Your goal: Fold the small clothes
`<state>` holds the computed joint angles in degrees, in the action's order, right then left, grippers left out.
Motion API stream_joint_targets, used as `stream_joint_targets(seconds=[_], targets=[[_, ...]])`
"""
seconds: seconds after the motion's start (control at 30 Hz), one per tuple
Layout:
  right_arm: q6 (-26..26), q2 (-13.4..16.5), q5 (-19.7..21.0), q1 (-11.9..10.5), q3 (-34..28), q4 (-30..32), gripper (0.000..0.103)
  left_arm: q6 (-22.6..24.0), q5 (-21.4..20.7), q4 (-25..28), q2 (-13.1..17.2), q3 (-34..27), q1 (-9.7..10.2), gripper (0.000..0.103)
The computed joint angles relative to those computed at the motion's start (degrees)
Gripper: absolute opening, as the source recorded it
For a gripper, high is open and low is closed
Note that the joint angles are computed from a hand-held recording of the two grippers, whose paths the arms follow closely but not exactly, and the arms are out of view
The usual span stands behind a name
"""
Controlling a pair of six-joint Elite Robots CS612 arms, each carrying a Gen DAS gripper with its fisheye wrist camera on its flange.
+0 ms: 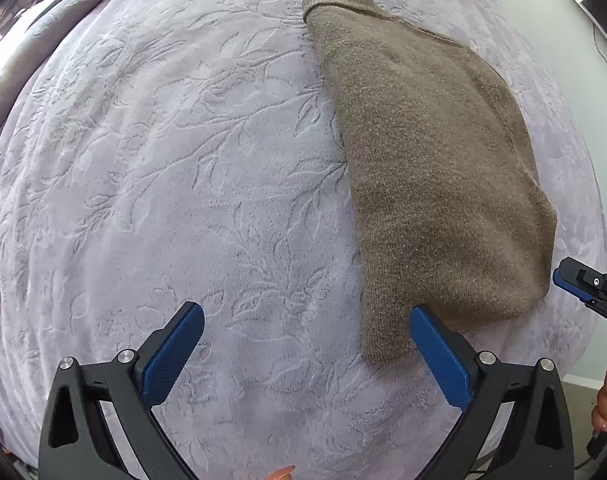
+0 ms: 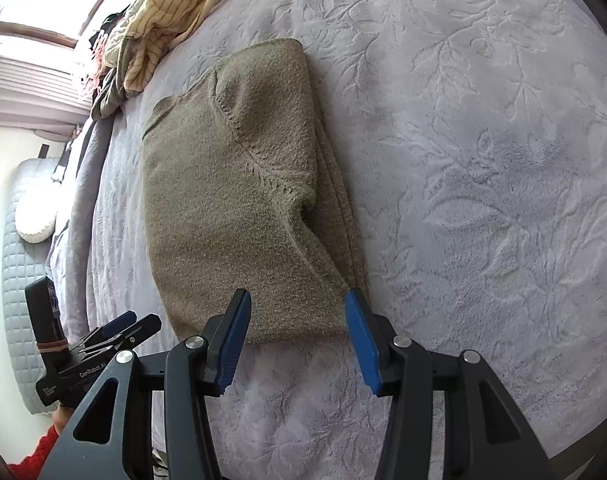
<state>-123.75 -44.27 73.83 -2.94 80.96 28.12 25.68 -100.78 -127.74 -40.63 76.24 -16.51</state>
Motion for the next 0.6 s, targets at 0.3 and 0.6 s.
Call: stream_joint_targets(seconds=[0.3,0.6], targets=[[-3.20,1.13,-2.27,-2.56,-1.79,-0.02,0.053,-3.62,-3.18,6.00,3.71,-7.83,0.46,0.103],[-2.74,4.79,-8.75,-6.61,-5.11,-3.80,0.052,-8.55,-8.16,6.87,6.81,-14.13,-0.56,0.103]])
